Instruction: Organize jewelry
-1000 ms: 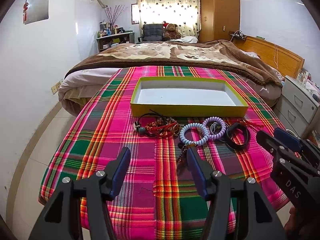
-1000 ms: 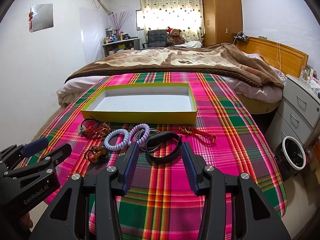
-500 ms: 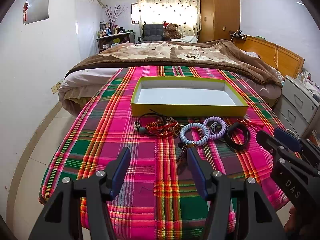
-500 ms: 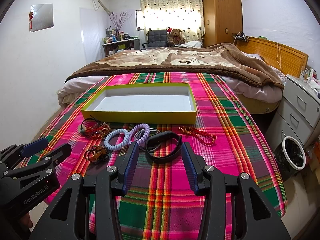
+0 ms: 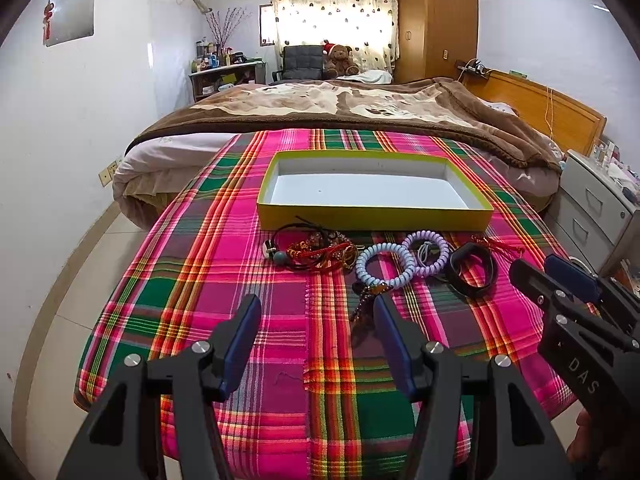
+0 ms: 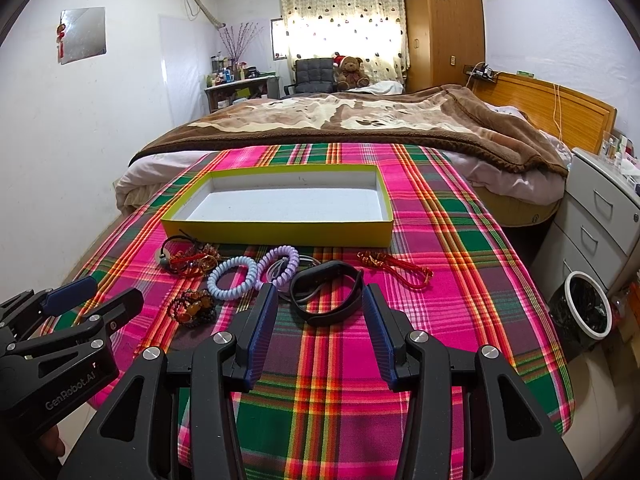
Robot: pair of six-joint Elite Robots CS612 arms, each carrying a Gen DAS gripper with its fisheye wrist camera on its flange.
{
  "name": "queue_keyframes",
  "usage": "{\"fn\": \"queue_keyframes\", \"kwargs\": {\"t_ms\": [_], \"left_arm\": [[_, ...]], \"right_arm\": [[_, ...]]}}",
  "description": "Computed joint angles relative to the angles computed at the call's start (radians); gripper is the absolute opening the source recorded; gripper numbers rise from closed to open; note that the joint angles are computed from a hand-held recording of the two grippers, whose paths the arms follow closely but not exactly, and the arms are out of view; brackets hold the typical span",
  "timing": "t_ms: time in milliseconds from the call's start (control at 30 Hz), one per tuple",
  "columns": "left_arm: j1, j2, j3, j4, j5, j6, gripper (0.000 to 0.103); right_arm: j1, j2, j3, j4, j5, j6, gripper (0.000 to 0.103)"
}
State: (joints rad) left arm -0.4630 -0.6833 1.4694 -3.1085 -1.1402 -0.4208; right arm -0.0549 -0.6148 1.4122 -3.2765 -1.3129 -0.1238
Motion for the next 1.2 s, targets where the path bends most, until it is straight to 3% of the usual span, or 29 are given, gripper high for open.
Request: {"fn": "queue_keyframes", "kwargs": {"t_ms": [533, 733, 967, 1100, 1200], "left_arm": [[0.008, 0.008, -0.013, 0.001, -0.053, 0.013, 0.061], [0.024, 0.024, -0.031, -0.020, -0.152, 0.042, 0.061], [0.040, 0.062, -0.093, 0.028, -0.230, 0.044, 0.060], [0.042, 0.071, -0.108, 0.073, -0.250, 0.045, 0.050], [0.041, 0.073, -0.111, 0.088, -0.262, 0.064, 0.035]], "right_arm": [[-0.001, 0.007, -0.010, 0.018, 0.001, -0.002, 0.045], [-0.009, 0.019, -0.032, 0.027, 0.021, 0.009, 0.045], [-0.016, 0.033, -0.061, 0.065, -0.015, 0.045, 0.045], [-0.015, 0.035, -0.067, 0.067, -0.010, 0.034, 0.045], [-0.014, 0.043, -0.082, 0.086, -0.013, 0.027, 0.045]]}}
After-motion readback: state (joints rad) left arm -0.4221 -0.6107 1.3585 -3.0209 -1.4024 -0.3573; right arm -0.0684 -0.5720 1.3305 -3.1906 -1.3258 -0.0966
